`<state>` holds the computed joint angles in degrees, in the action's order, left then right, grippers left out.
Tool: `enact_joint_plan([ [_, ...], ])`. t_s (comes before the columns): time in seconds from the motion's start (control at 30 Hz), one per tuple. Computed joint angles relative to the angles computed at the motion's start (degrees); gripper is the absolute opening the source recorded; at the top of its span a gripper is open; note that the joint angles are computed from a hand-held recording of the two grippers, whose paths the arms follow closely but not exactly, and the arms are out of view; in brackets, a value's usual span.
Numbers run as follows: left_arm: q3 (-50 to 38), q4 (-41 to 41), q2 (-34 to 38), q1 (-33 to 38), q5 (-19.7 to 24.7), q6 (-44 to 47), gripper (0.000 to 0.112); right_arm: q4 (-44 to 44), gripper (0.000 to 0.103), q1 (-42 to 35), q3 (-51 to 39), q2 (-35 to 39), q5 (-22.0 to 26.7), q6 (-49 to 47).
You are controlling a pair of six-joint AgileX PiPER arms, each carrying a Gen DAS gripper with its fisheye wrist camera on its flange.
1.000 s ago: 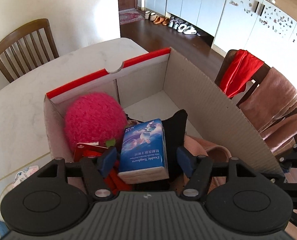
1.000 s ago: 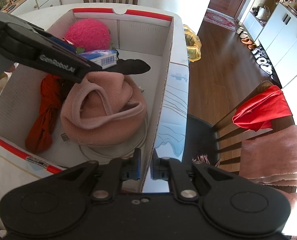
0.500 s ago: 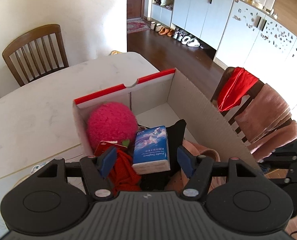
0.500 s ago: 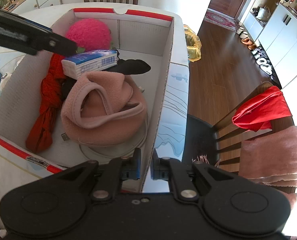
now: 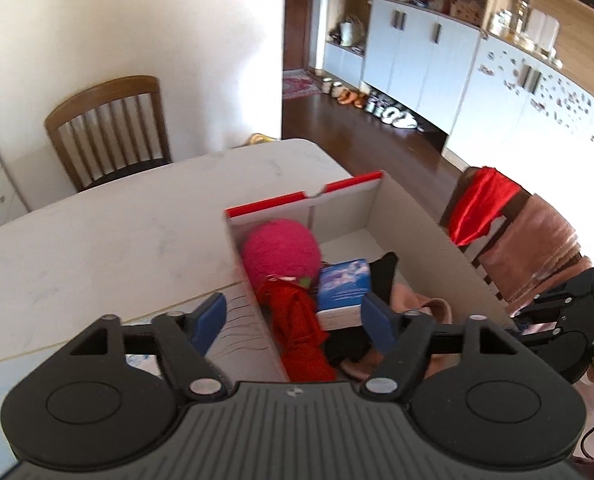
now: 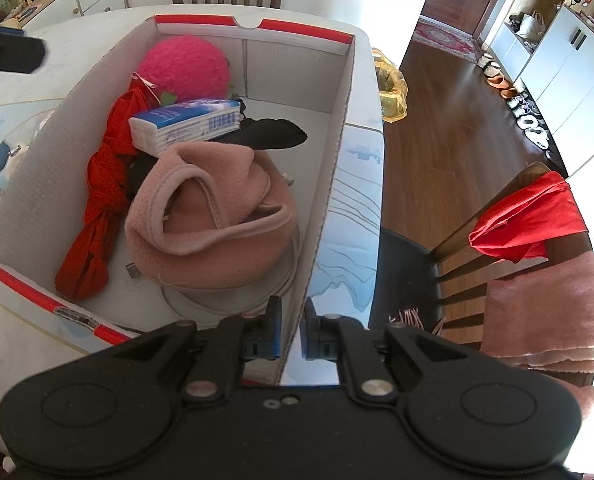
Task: Organize objects
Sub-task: 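Move the open left gripper back to the white plush toy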
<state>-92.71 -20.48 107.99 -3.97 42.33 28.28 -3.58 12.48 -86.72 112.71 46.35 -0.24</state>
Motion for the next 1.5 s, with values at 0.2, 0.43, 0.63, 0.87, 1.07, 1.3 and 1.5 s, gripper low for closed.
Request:
enact_joint_plan([
  [0.2, 3.66, -0.07, -2.12, 5.5, -1.13, -0.81, 0.083, 0.21, 0.01, -0.08, 0.02, 0.02, -0.03, -0.17],
  [0.43, 5.96, -0.22, -0.38, 11.74, -1.8, -1.63, 0.085, -0.09, 0.01, 0.06, -0.11, 0.25, 0.15, -0.12],
  [0.63, 7.71, -0.91, 2.9, 14.47, -3.61, -1.29, 0.09, -0.4, 0.01, 0.28, -0.23, 0.32, 0.32, 0.2],
  [0.87, 11.06, 1.75, 4.81, 14.7, -9.95, -3.66, 0.1, -0.4, 0.01, 0.28, -0.29, 0.35, 0.34, 0.26],
  [1.07, 10.48, 0.88, 8.54, 15.33, -11.89, -3.51, 0.1, -0.46, 0.011, 0.2, -0.26, 0.29, 0.37, 0.21],
  [1.3, 8.73, 3.52, 12.74, 14.58, -13.27, -5.66, 0.1, -0.83, 0.011, 0.25, 0.02, 0.1, 0.33, 0.47],
  [1.5, 7.4, 4.96, 15.27, 14.57, -13.91, -7.26, 0.1, -0.91, 0.011, 0.27, 0.11, 0.02, 0.33, 0.54],
])
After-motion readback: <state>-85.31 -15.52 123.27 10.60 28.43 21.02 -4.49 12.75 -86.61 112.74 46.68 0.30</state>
